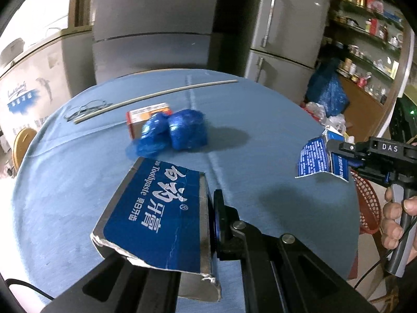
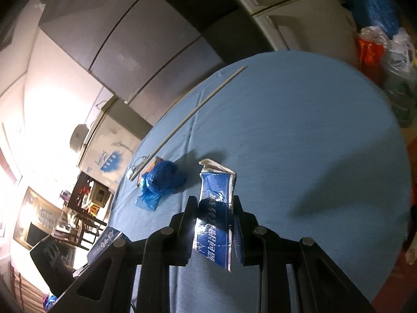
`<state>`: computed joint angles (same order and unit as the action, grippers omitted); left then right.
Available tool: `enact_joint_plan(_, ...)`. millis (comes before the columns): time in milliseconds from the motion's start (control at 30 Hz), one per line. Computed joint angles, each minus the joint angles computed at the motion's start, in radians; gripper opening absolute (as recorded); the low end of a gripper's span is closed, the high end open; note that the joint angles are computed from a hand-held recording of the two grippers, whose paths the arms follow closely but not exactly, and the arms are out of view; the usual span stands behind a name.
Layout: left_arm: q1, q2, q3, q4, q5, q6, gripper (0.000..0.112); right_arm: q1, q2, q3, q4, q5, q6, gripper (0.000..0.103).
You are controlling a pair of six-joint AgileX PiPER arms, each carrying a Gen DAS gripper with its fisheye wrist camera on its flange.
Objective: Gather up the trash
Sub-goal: 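Carry the torn piece with the right tool toward the red basket while the left tool holds the carton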
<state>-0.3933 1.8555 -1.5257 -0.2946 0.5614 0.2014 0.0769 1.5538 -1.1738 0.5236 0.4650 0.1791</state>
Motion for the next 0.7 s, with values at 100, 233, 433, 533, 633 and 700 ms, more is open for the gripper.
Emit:
enact_joint_plan(100, -0.011, -0.012, -0.008, -0.059, 0.012, 0.05, 0.003, -0.03, -0.042, 0.04, 0.029, -0.004, -0.029, 0.027)
enact_joint_plan(233, -0.024, -0.023, -0.027, -0.094, 0.031, 0.075, 0.003, -0.066, -0.085, 0.086, 0.078, -0.009, -0.077, 0.027)
enact_joint_plan(433, -0.066, -0.018, -0.076, -0.045, 0.057, 0.038, 0.003, -0.14, -0.149, 0.161, 0.18, -0.009, -0.179, 0.027)
enact_joint_plan(533, -0.093, -0.003, -0.101, -0.026, 0.069, 0.027, 0.003, -0.189, -0.19, 0.2, 0.2, 0.0, -0.204, 0.027)
enact_joint_plan(633, -0.127, 0.018, -0.125, -0.014, 0.081, 0.021, 0.003, -0.258, -0.244, 0.241, 0.191, 0.018, -0.205, 0.027)
enact_joint_plan(700, -0.149, 0.033, -0.143, -0.013, 0.092, 0.024, 0.003, -0.321, -0.288, 0.271, 0.184, 0.038, -0.21, 0.027)
